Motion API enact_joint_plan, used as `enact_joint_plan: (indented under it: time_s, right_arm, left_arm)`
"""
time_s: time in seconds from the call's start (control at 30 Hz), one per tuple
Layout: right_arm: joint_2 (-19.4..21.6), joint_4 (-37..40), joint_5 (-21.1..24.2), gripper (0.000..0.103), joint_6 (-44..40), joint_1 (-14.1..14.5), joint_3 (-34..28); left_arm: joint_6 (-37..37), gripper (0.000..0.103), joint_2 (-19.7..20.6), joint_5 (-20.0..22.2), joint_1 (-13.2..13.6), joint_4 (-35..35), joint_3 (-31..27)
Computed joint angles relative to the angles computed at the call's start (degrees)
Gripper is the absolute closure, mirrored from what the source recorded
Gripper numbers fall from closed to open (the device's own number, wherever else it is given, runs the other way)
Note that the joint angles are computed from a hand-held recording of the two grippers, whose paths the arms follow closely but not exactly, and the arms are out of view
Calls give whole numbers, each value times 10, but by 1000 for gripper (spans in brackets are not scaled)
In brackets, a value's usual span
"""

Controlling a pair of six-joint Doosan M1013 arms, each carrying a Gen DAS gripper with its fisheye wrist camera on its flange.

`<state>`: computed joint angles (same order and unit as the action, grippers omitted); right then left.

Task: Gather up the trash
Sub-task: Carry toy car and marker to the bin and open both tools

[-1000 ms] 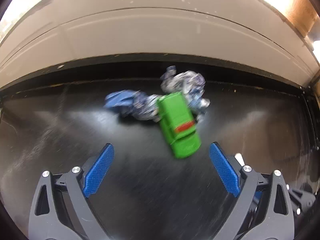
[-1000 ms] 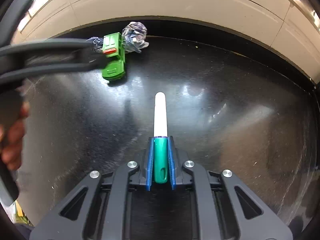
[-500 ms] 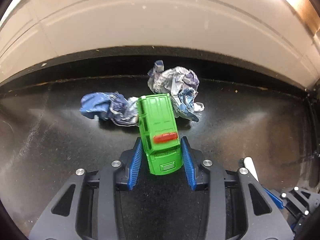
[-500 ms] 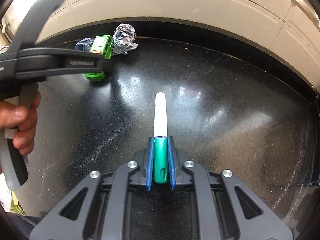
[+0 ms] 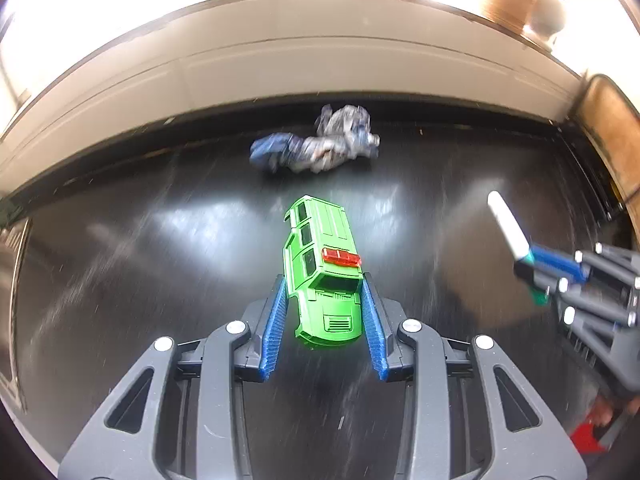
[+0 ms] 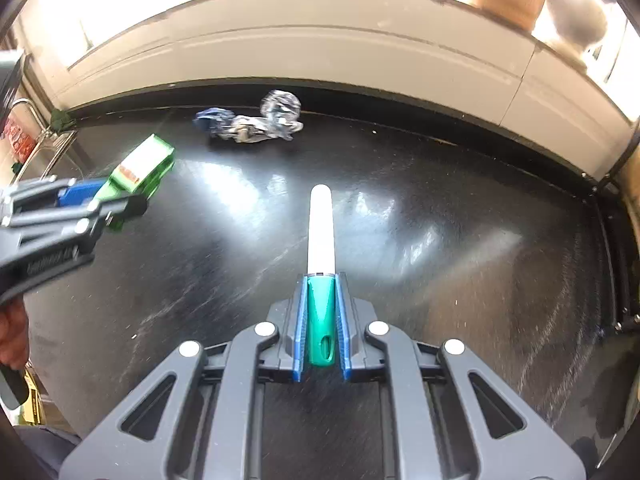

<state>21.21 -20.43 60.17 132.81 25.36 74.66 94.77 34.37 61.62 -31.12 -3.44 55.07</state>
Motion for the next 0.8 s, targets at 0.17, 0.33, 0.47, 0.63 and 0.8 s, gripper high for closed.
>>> enact_joint_plan:
  time_s: [0.17, 0.33, 0.47, 0.63, 0.8]
  right_arm:
    - [-7, -12, 5, 89, 37, 24, 6]
    - [-8, -29, 12, 89, 55, 39, 0]
    - [-3, -44, 13, 89, 51, 51, -22]
    - [29, -31, -4, 89, -9, 65, -89]
    - [91, 52, -25, 89, -136, 86, -201]
  left_arm:
    - [17, 67, -45, -24, 18, -9, 71]
    - [16, 67, -66, -43, 28, -13, 103]
    - [8, 67, -87, -66, 40, -6, 122]
    - [-37, 67, -121, -104, 65, 18, 150]
    - [-120, 67, -169, -134, 98, 82, 202]
